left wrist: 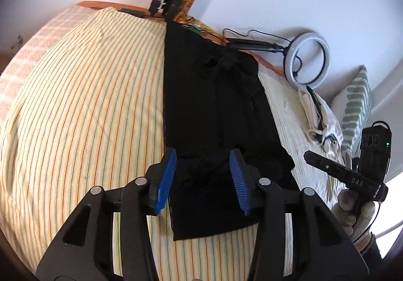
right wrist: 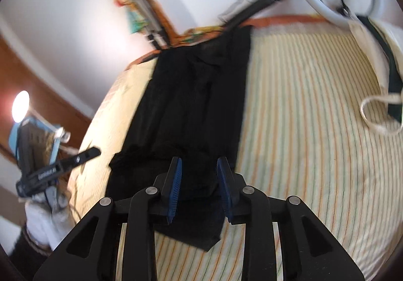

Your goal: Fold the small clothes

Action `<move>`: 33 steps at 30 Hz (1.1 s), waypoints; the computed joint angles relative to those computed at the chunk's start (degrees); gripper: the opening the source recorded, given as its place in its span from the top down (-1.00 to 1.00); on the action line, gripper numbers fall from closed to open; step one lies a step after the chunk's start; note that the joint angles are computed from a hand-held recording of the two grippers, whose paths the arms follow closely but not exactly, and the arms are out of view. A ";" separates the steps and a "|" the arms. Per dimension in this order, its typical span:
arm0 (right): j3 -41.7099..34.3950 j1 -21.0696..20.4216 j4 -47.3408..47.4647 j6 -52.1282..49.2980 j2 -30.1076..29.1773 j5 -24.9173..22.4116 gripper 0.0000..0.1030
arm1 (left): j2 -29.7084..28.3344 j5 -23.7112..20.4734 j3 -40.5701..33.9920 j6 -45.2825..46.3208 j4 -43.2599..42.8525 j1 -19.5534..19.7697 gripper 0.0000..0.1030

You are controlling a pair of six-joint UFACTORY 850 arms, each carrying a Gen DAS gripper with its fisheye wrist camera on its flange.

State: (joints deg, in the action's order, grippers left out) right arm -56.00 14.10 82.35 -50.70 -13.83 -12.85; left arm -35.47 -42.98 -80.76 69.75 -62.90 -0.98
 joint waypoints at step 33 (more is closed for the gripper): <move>-5.25 -0.41 -7.66 5.75 -5.58 0.18 0.58 | -1.97 1.98 -3.52 5.99 3.43 -1.37 0.57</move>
State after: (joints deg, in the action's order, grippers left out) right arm -61.26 13.68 74.70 -44.95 -19.41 -12.67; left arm -37.45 -41.00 -84.28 75.74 -59.47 -2.35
